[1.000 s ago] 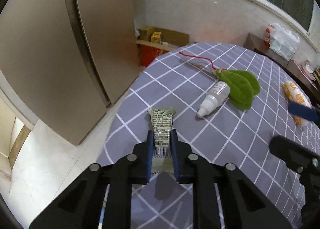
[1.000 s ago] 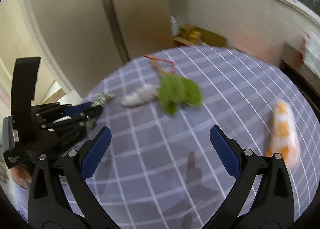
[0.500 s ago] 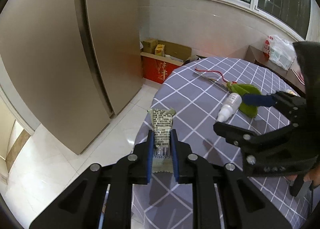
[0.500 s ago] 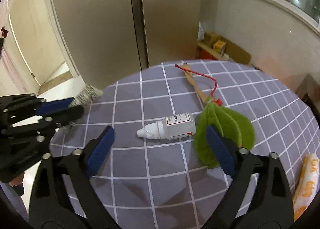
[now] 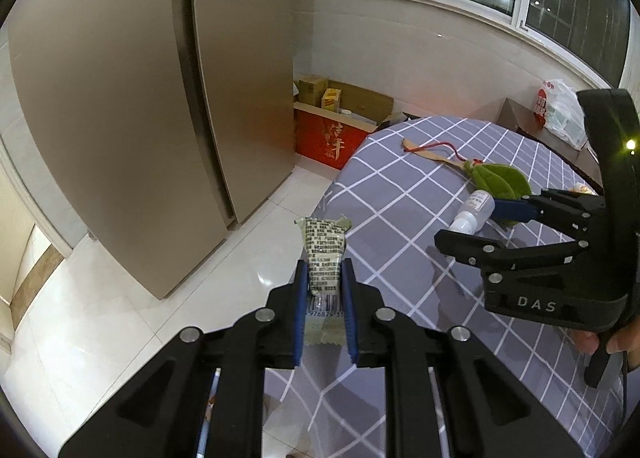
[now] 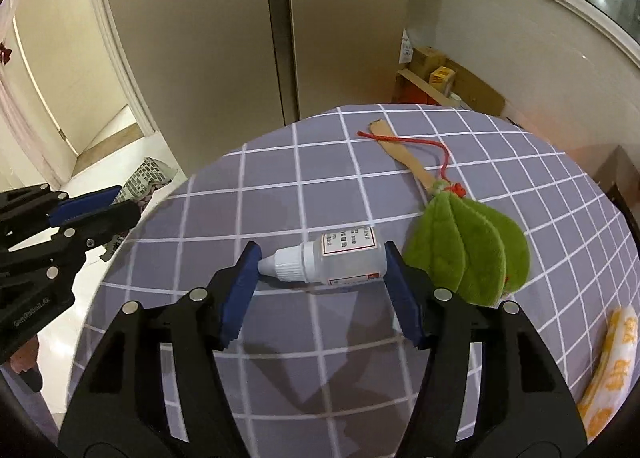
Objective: Collect trash
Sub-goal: 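Carry the tube and eye-drop bottle over to the blue bin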
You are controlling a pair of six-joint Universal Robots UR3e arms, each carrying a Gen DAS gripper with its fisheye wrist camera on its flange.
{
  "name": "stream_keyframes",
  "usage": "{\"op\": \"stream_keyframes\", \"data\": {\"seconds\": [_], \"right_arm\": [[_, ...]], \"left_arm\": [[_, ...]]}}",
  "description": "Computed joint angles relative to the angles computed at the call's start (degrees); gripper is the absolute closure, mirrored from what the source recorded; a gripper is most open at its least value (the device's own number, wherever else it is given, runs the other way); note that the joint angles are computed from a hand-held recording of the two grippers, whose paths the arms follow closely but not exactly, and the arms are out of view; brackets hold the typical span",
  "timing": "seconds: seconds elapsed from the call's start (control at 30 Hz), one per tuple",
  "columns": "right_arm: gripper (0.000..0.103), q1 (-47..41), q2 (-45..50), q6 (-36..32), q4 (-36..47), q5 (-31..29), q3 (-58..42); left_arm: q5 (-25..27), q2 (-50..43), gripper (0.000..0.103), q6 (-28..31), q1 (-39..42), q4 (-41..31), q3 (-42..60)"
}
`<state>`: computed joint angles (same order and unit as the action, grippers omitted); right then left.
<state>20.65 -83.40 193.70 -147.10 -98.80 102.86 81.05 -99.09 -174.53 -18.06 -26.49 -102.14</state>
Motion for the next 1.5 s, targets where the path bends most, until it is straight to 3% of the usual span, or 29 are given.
{"op": "stream_keyframes", "data": {"seconds": [0.3,0.53,1.07,1.33,1.4,1.43,1.47,1.5], "right_arm": [[0.042,4.8,1.6,3.7,-1.2,1.0,-2.2],[0.042,10.0,7.5,5.6,0.2,-0.2,-10.2],[0.042,20.1,27.0,6.3,8.9,1.3,-36.5],[0.042,22.9,37.5,6.8,16.6,2.9,-51.3],[0.042,23.5,40.4,7.1,19.0,3.0,-55.8],[0.042,23.6,41.5,7.2,20.1,3.1,-57.5],[0.042,23.7,43.0,7.5,21.6,3.4,-59.8],[0.042,23.9,43.6,7.7,22.2,3.7,-60.6]], "left_arm": [[-1.1,7.5,0.087,1.1,5.1,-0.5,-7.5],[-2.4,14.6,0.087,3.3,11.0,-2.1,-14.0],[-10.1,32.3,0.087,15.2,36.8,-10.8,-30.7],[-11.5,34.5,0.085,21.7,46.1,-12.9,-35.1],[-11.4,34.1,0.075,22.7,47.2,-11.8,-36.1],[-11.2,34.0,0.053,23.1,47.7,-11.8,-36.3],[-11.1,33.8,0.044,23.0,47.8,-11.2,-36.8],[-11.6,34.4,0.044,23.7,48.9,-11.1,-37.5]]}}
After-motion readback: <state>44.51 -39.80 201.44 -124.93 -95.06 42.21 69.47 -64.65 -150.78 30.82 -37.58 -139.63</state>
